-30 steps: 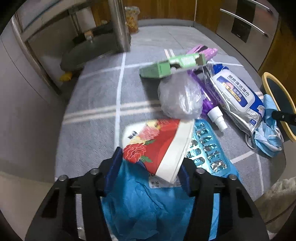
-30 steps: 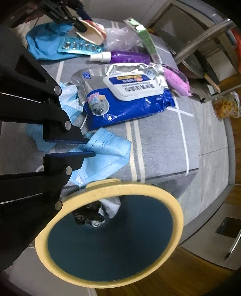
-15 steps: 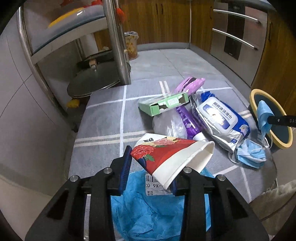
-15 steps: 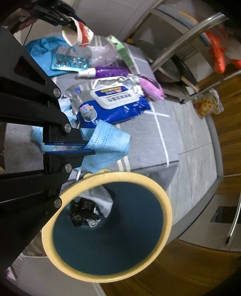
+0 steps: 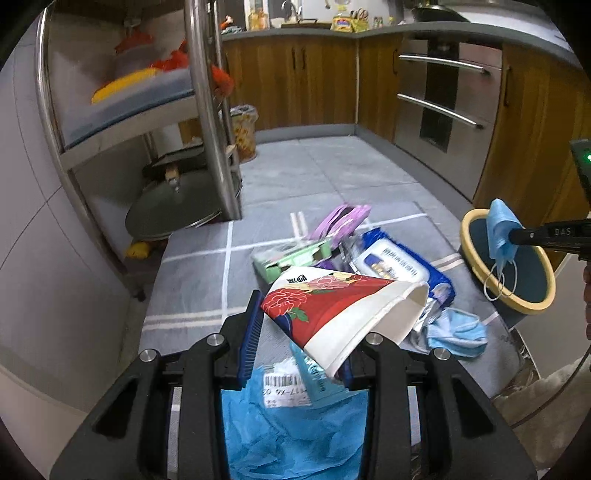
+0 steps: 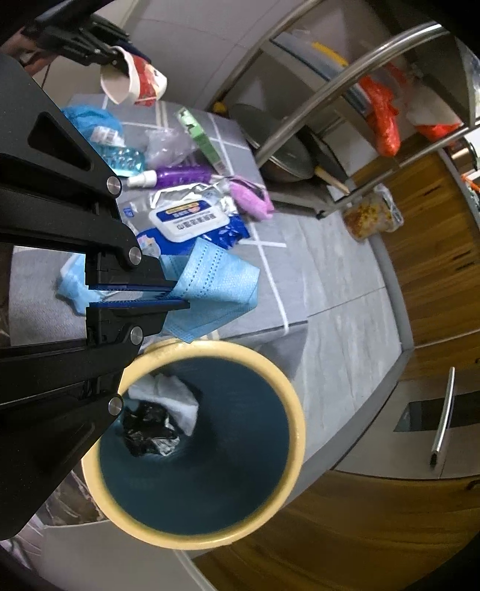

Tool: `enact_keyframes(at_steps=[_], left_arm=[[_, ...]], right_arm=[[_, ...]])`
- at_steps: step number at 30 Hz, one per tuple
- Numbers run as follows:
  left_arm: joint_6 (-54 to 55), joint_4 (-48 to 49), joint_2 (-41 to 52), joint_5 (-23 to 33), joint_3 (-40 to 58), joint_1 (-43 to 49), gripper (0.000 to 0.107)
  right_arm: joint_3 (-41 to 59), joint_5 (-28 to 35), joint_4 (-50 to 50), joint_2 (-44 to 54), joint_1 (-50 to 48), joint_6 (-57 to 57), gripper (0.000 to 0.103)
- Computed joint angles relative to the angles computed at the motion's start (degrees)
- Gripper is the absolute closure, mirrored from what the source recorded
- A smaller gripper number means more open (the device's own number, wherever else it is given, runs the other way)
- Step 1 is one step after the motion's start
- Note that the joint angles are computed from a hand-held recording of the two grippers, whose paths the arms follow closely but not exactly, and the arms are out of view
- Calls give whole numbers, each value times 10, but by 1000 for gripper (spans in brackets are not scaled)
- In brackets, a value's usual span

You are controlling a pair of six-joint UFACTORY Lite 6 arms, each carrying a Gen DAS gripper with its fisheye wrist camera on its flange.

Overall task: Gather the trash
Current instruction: 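Grasp the red floral paper cup with the left tool while the right tool grasps the blue mask, then carry the paper cup and blue mask over the bin and release both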

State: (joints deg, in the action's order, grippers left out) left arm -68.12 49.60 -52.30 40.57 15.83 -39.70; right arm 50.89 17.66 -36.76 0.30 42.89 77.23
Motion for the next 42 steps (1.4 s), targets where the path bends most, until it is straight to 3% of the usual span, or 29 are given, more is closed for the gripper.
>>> enact_keyframes(at_steps=[8, 21, 29, 39, 42], left_arm=[[-69, 49, 44, -1, 33, -60, 73], [-187, 157, 207, -71, 122, -98, 73], [-254, 207, 295, -85, 202, -133, 73], [-311, 272, 480, -103, 355, -189, 73], [-319, 284, 536, -110, 404, -201, 73]], right_arm=[[-18, 6, -23, -39, -14, 15, 98], [-72, -11, 7, -97, -78, -37, 98], [-81, -3, 150, -189, -132, -200, 98], [-2, 88, 361, -244, -256, -555, 98], [-20, 88, 428, -251, -311, -636, 98]])
